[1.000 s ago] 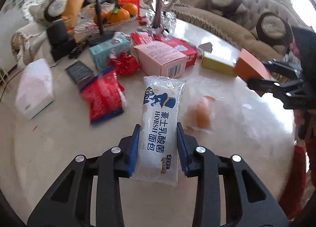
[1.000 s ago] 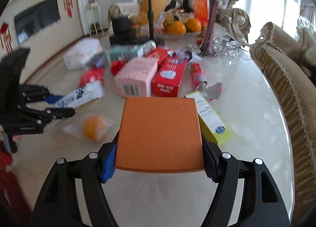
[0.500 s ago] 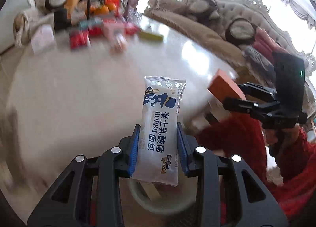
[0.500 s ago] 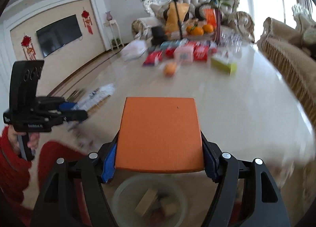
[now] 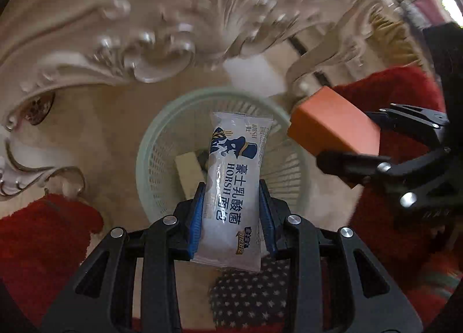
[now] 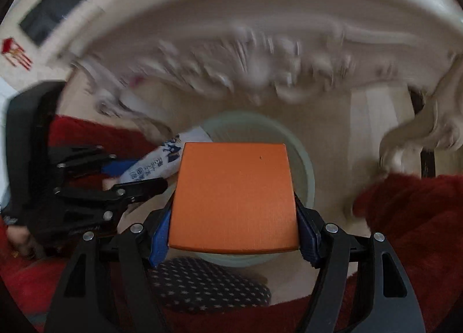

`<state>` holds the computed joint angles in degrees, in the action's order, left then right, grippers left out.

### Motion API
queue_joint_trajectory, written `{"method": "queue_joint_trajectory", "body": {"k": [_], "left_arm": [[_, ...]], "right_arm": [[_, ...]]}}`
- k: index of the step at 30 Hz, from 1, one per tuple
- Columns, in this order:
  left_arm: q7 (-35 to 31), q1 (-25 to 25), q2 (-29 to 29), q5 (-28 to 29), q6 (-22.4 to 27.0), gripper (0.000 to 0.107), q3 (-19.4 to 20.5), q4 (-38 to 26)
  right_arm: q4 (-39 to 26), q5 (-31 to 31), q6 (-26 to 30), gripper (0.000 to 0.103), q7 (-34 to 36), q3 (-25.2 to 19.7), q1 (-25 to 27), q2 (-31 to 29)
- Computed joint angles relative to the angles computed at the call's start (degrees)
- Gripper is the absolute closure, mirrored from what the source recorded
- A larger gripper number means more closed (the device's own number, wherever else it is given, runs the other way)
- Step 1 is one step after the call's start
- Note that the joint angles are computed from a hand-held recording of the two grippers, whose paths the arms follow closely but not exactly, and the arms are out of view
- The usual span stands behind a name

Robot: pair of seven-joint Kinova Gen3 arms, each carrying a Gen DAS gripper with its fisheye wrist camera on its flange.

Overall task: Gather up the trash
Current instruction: 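Carry the packet and orange box over the wastebasket and open both tools, then move both open tools back over the table toward the remaining items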

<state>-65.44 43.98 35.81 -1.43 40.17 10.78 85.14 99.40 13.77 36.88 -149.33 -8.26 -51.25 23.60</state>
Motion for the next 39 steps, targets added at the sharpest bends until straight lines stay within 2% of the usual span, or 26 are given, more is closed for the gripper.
{"method": "queue_joint_trajectory", "body": {"k": [2, 4, 6, 8, 10, 11, 14, 17, 21, 22, 24, 26, 27, 29, 31, 33, 34, 36, 37, 39], "left_arm": [[-0.4, 0.2, 1.9, 1.4, 1.0, 0.073, -0.4, -1.2], [-1.1, 2.5, 3.1, 4.7, 1.5, 0.070, -4.0, -1.9], [0.3, 5.9, 4.2, 6.1, 2.4, 0.043, -8.4, -2.6], [0.5, 9.5, 4.6, 7.2, 3.7, 0.031, -13.2, -3.1], [-1.5, 9.9, 4.4, 10.2, 2.6, 0.031, -14.5, -2.2], [-1.6, 9.0, 4.4, 10.7, 2.6, 0.031, -13.7, -2.2], [-0.6, 10.4, 4.0, 10.2, 2.8, 0.030, -15.3, -1.7], [0.6, 10.7, 3.3, 7.6, 2.9, 0.030, -15.2, -1.5], [0.9, 11.9, -0.7, 4.5, 3.2, 0.030, -15.5, 0.4], [1.1, 11.1, -2.2, 3.8, 3.0, 0.030, -14.4, 1.2], [2.7, 7.7, -6.4, 0.7, 3.0, 0.030, -9.8, 3.0], [5.7, 3.5, -11.4, -2.3, 2.0, 0.031, -4.9, 4.7], [6.2, 1.6, -13.8, -3.2, 0.4, 0.031, -3.0, 5.8], [7.6, 0.8, -17.8, -7.0, -1.5, 0.030, -2.4, 5.9], [10.3, 3.2, -19.9, -11.6, 0.1, 0.030, -6.0, 2.3], [14.4, 6.2, -19.1, -16.3, 2.4, 0.022, -11.3, -3.0], [16.7, 6.7, -18.1, -18.6, 2.5, 0.022, -13.7, -5.7], [21.4, 6.5, -14.8, -21.1, 3.3, 0.022, -16.4, -11.0], [23.1, 4.9, -12.6, -21.0, 2.8, 0.022, -16.7, -13.6], [23.9, -0.2, -7.9, -18.5, 0.9, 0.022, -14.9, -18.9]], "right_arm": [[-1.4, -1.8, 0.5, 0.036, 1.6, -0.8, 1.3, 2.7], [-2.9, -3.0, 1.8, 0.035, 3.0, -1.1, 1.5, 4.9], [-3.8, -3.4, 3.8, 0.035, 3.3, -0.7, 0.8, 5.8], [-4.0, -2.3, 4.0, 0.034, 1.8, -3.4, 3.3, 6.2], [-3.9, 0.8, 4.9, 0.034, -1.8, -7.0, 5.6, 6.5], [-4.0, 1.2, 4.9, 0.034, -2.3, -7.8, 6.3, 6.7], [-2.8, 0.5, 4.0, 0.034, -2.9, -6.2, 4.6, 6.1], [-0.7, 2.8, 2.2, 0.034, -5.5, -9.0, 6.2, 4.6], [1.2, 10.1, 0.6, 0.034, -9.5, -19.4, 13.2, 2.0], [1.7, 11.3, -0.2, 0.034, -9.7, -20.9, 14.2, 0.9], [4.1, 15.5, -2.3, 0.034, -11.3, -26.3, 18.1, -3.0], [6.3, 20.1, -3.7, 0.034, -15.7, -29.5, 20.7, -8.3], [6.3, 22.4, -3.1, 0.034, -18.0, -29.5, 20.9, -11.0], [6.2, 27.1, -0.4, 0.033, -21.7, -26.4, 18.9, -16.0], [4.7, 31.8, 4.3, 0.033, -24.2, -21.1, 14.5, -18.4], [2.8, 36.4, 7.1, 0.031, -24.9, -15.8, 11.9, -19.2], [1.7, 38.8, 8.8, 0.027, -25.4, -13.1, 10.2, -18.7], [-1.2, 42.1, 10.1, 0.027, -23.5, -7.9, 8.7, -16.6], [-2.3, 42.5, 9.3, 0.027, -21.7, -6.5, 9.3, -15.5], [-5.6, 41.7, 6.9, 0.027, -17.1, -5.9, 13.7, -12.4]]}}
